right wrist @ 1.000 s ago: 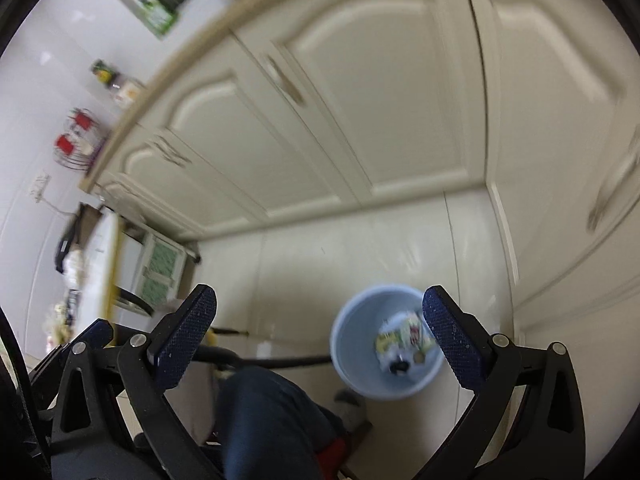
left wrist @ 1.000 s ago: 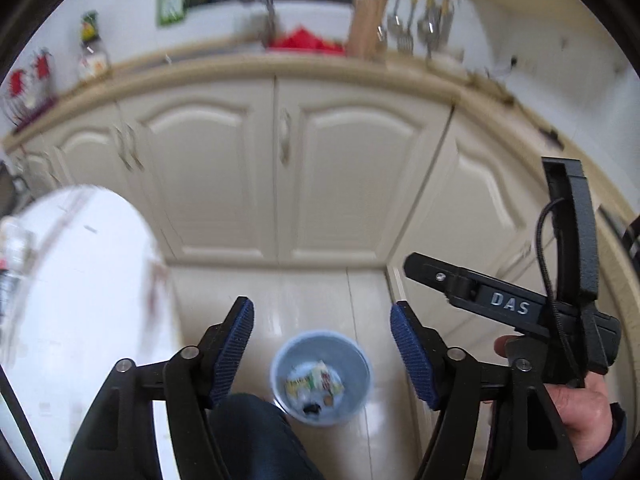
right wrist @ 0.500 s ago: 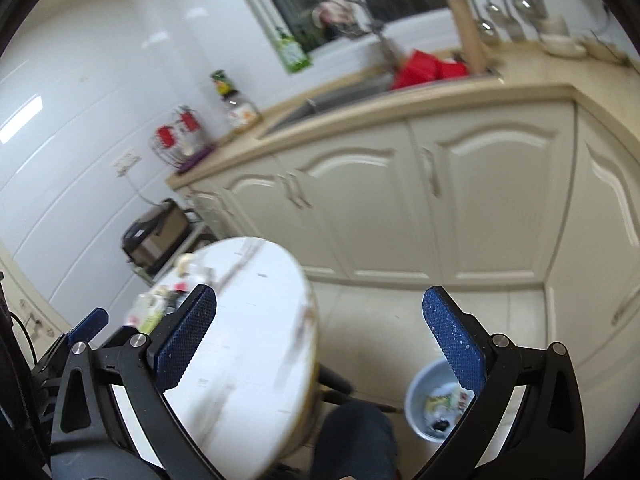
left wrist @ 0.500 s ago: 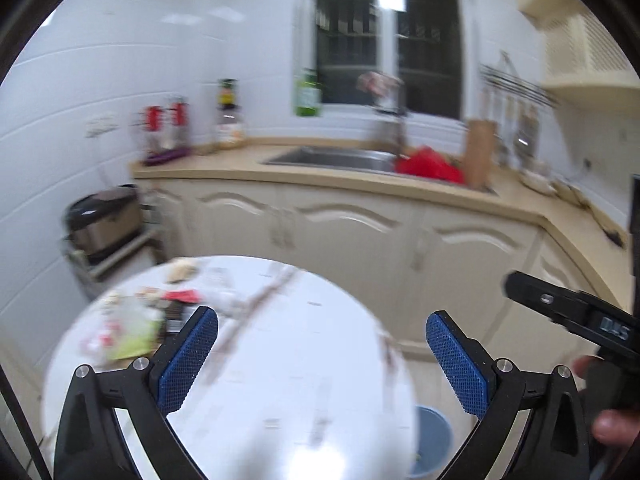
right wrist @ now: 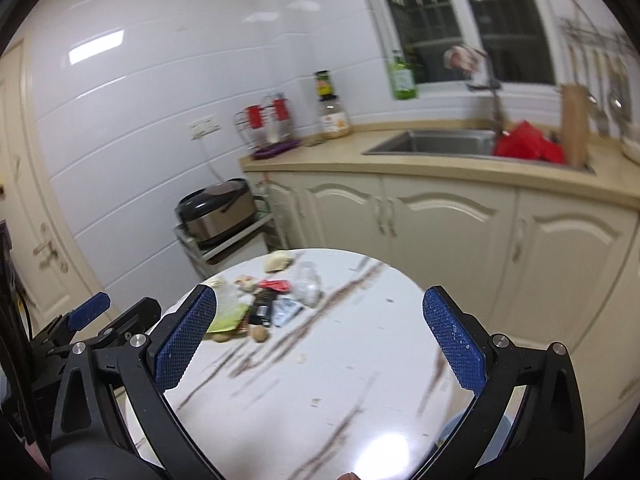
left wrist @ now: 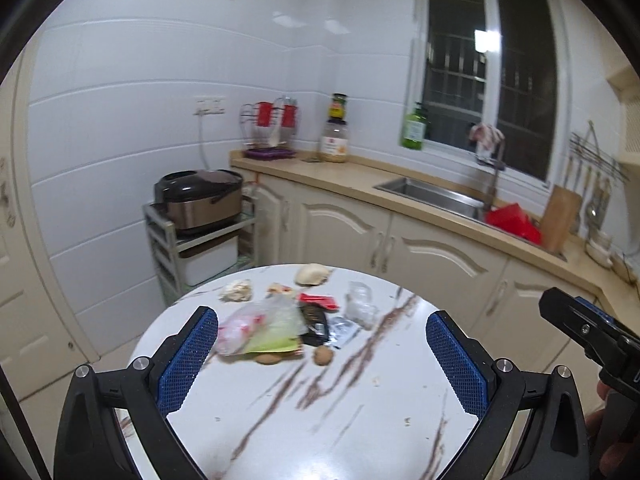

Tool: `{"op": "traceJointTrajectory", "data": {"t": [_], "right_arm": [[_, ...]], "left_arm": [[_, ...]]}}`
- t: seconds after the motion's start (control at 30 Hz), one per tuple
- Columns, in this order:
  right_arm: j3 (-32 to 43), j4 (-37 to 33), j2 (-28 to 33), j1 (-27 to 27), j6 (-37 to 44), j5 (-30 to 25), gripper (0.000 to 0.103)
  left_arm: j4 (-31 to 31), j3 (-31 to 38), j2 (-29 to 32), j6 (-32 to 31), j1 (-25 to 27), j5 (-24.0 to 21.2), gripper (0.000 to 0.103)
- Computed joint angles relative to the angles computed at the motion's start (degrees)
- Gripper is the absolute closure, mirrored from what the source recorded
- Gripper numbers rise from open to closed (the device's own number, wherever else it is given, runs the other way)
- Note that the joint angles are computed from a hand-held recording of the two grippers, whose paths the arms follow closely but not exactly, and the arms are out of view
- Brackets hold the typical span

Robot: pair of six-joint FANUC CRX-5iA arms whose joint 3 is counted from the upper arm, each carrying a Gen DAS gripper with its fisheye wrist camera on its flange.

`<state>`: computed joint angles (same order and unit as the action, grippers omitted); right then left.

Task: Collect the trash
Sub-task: 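Bring both tools back over the table toward the remaining trash, then grasp the red-printed plastic bag with the left tool while the right tool grasps the bread lump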

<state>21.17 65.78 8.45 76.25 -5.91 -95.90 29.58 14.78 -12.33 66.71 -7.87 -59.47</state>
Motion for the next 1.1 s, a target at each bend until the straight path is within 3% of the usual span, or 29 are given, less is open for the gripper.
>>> {"op": "traceJointTrajectory", "data": {"t": [0.27,0.53,0.93,1.1], "right_arm": [[8.78,-0.56,6.60,-1.85,7.71,3.88,0.000],[15.55,-2.66,11.82,-3.72,13.46,3.17,0.000],[10.75,-20.27,10.29,-11.11,16.96,10.01,0.000],[13.77,-27.05,13.87,-14.97,22.45,12.32,0.013]], "left_arm": [[0.66,0.11,-2.10,1.28,7.00,-1.23,0.001],[-2.35,-0.23,-1.22,4.69,7.56,-1.99,0.001],[-8.87,9.68,10.47,9.97,4.80,-7.79,0.001],[-11.93,16.97,17.75,12.16,3.04,-10.56,0.001]]}}
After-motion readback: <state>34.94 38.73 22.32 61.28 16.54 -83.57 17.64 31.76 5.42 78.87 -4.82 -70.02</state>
